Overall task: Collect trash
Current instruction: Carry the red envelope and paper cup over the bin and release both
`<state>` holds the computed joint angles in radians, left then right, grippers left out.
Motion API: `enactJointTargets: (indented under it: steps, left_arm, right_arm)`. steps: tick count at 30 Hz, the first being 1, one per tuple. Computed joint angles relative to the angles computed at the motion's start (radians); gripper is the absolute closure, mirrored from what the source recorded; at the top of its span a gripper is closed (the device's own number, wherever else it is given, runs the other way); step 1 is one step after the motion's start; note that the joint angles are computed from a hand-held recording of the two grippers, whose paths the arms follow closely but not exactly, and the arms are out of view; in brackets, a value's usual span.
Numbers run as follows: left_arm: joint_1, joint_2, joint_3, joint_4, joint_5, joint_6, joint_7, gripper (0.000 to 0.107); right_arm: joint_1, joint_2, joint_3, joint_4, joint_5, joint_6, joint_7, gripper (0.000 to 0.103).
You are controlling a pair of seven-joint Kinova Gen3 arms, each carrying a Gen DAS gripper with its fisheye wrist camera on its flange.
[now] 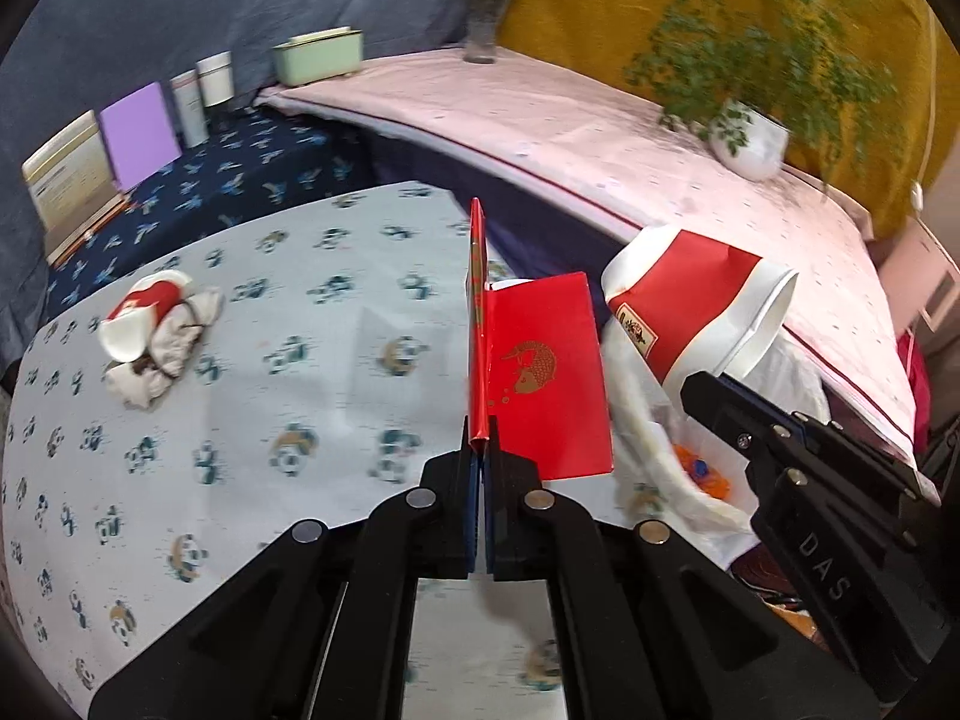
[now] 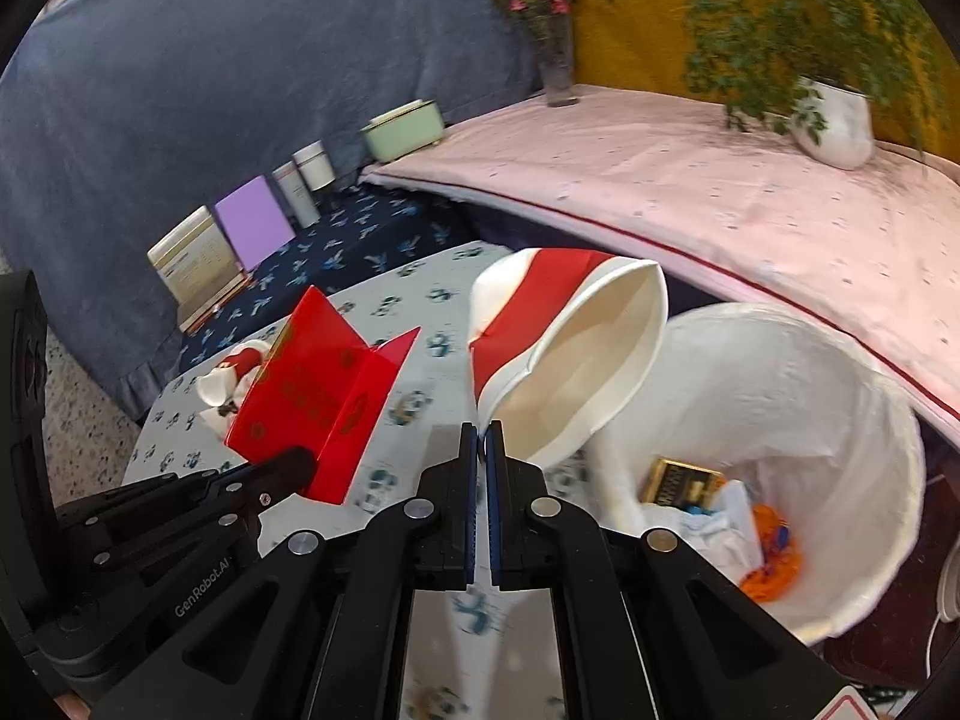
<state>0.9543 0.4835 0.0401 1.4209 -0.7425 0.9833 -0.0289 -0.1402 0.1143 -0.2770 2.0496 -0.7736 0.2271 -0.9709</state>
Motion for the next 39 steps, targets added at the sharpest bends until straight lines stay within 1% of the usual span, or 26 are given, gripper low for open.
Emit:
enactJointTargets:
  steps: [1, 4, 9, 11, 17, 21, 22, 24, 25, 27, 29, 31, 36, 39]
  left_arm:
    - [-0.002, 0.013, 0.009, -0.022, 0.001, -0.011, -0.016, 0.107]
    - [0.000, 0.048, 0.018, -0.082, 0.019, -0.034, -0.068, 0.107]
    - [0.013, 0.120, 0.012, -0.208, 0.080, -0.040, -0.188, 0.107]
    - [0.023, 0.142, -0.001, -0.248, 0.098, -0.034, -0.228, 0.107]
    - [0.034, 0.211, -0.025, -0.377, 0.167, -0.016, -0.350, 0.107]
    - [0.044, 0.248, -0.044, -0.444, 0.200, -0.003, -0.406, 0.106]
    - [0.047, 0.253, -0.051, -0.452, 0.206, -0.003, -0.413, 0.104]
    - [0.052, 0.263, -0.061, -0.472, 0.215, 0.005, -0.426, 0.103]
    - [0.054, 0.269, -0.066, -0.482, 0.220, 0.013, -0.430, 0.102]
    - [0.054, 0.273, -0.072, -0.491, 0.232, 0.018, -0.433, 0.095]
    - [0.059, 0.271, -0.084, -0.486, 0.234, 0.016, -0.420, 0.080]
    - [0.064, 0.268, -0.093, -0.481, 0.230, 0.019, -0.407, 0.072]
    - [0.065, 0.261, -0.096, -0.466, 0.226, 0.026, -0.390, 0.072]
    - [0.067, 0.256, -0.098, -0.452, 0.219, 0.027, -0.375, 0.068]
  right_arm:
    - [0.019, -0.012, 0.003, 0.011, -0.014, 0.004, 0.015, 0.100]
    - [0.069, -0.037, 0.027, 0.042, -0.101, 0.018, 0.107, 0.100]
    - [0.095, -0.066, 0.113, 0.084, -0.231, 0.038, 0.239, 0.100]
    - [0.101, -0.070, 0.147, 0.094, -0.270, 0.048, 0.282, 0.100]
    - [0.121, -0.071, 0.206, 0.114, -0.349, 0.069, 0.375, 0.100]
    - [0.132, -0.066, 0.220, 0.121, -0.384, 0.077, 0.416, 0.100]
    - [0.133, -0.064, 0.221, 0.121, -0.387, 0.075, 0.418, 0.100]
    - [0.141, -0.060, 0.225, 0.122, -0.398, 0.084, 0.434, 0.100]
    - [0.144, -0.058, 0.225, 0.122, -0.405, 0.084, 0.441, 0.100]
    - [0.146, -0.058, 0.224, 0.124, -0.411, 0.085, 0.446, 0.100]
    - [0.149, -0.057, 0.225, 0.124, -0.416, 0.088, 0.452, 0.100]
    - [0.149, -0.056, 0.225, 0.123, -0.416, 0.090, 0.453, 0.100]
    - [0.147, -0.052, 0.221, 0.117, -0.408, 0.091, 0.447, 0.099]
    - [0.140, -0.050, 0.215, 0.112, -0.392, 0.087, 0.430, 0.099]
